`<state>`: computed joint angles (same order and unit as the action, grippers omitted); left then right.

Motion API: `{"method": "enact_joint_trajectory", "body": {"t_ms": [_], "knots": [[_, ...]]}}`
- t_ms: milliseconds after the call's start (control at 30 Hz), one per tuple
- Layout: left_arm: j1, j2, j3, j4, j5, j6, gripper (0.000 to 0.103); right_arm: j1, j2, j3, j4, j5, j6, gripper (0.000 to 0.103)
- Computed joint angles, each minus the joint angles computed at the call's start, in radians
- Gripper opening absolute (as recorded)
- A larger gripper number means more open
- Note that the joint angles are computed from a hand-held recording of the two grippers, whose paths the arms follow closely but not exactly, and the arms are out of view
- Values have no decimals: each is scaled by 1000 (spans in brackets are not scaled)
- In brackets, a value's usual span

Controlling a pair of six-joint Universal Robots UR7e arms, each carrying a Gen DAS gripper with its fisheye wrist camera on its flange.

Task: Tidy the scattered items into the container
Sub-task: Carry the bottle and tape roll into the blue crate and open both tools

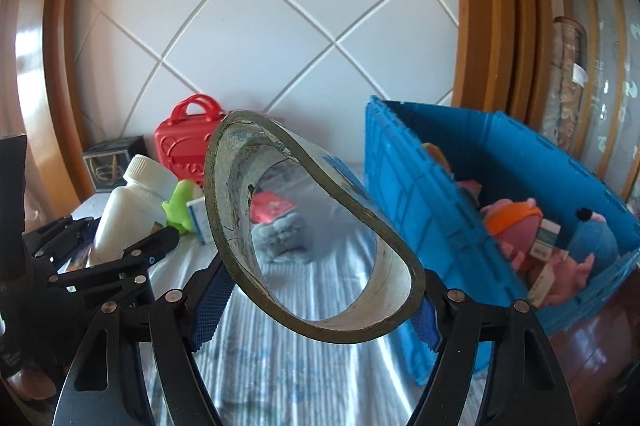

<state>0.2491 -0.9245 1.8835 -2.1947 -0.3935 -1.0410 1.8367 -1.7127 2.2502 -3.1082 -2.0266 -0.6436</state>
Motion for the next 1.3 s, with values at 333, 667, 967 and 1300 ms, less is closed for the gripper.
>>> {"method": "enact_joint_trajectory", "body": {"t_ms": [333, 667, 967, 1300], "knots": [[29, 459, -567, -124, 48, 226, 52, -376, -111, -281, 253, 309, -188, 76], [49, 752, -1069, 217, -49, 175, 52, -589, -78, -468, 444, 449, -248, 77], [47, 834, -1202, 368, -79, 102, 52, -660, -77, -505, 525, 505, -271, 77], [39, 844, -1217, 395, -48, 78, 72, -679, -58, -528, 530, 523, -275, 78]]}}
